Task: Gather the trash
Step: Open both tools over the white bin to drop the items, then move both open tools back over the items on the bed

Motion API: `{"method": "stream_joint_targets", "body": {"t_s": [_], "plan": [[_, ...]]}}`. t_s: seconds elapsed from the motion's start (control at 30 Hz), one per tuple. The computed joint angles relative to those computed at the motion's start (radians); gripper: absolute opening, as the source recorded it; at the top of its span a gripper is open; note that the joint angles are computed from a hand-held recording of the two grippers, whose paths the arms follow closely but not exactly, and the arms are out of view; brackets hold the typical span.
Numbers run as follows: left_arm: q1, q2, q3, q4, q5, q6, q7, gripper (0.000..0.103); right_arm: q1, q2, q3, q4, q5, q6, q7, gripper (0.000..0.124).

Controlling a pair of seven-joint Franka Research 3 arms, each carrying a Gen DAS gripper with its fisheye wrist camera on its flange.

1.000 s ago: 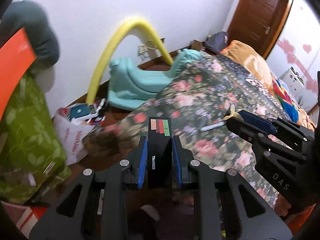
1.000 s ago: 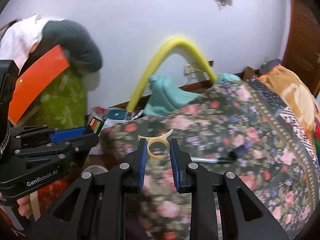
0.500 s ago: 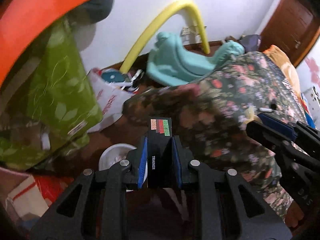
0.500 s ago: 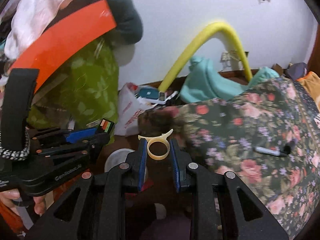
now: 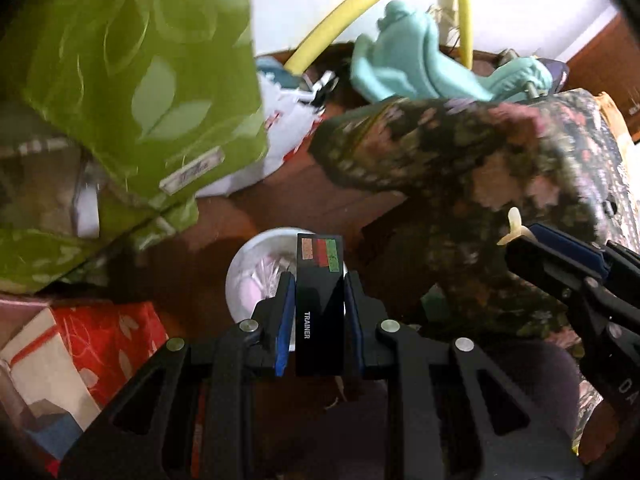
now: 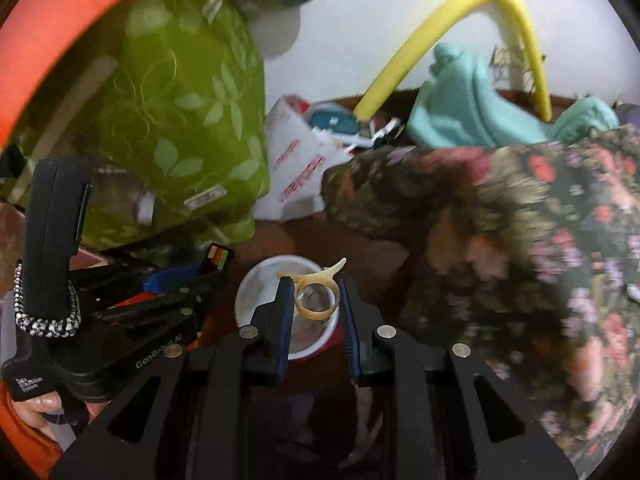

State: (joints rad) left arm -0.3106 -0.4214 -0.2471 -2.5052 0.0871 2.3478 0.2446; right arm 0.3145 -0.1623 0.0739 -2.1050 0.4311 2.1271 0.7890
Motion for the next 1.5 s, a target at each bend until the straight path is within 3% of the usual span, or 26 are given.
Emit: {"method": "stream_joint_targets", "body": {"t_s": [0.33, 0.57, 0.67, 1.2, 1.5], "plan": [[-0.04, -0.05, 0.06, -0.202, -0.172, 0.137, 0.018, 0.024, 0.037, 0.1, 0.037, 0.025, -0.044, -0.086, 0.104, 0.021], [-0.048, -0.048, 0.077, -0.241, -0.231, 0.205, 0.06, 0.023, 0.056, 0.154, 0.044, 0.075, -0.048, -0.126, 0.109, 0.021], [-0.048, -0.048, 0.088, -0.243, -0.248, 0.207, 0.073, 0.024, 0.058, 0.174, 0.045, 0.101, -0.051, -0.155, 0.12, 0.039], [-0.018, -0.098, 0.017, -0.134, -0.116, 0.048, -0.01, 0.024, 0.032, 0.04, 0.017, 0.03, -0.028, -0.112, 0.052, 0.04], [-0.012, -0.024, -0.032, 0.061, 0.012, -0.076, -0.027, 0.024, -0.02, -0.04, -0.03, 0.025, 0.027, -0.089, -0.012, 0.04]]}}
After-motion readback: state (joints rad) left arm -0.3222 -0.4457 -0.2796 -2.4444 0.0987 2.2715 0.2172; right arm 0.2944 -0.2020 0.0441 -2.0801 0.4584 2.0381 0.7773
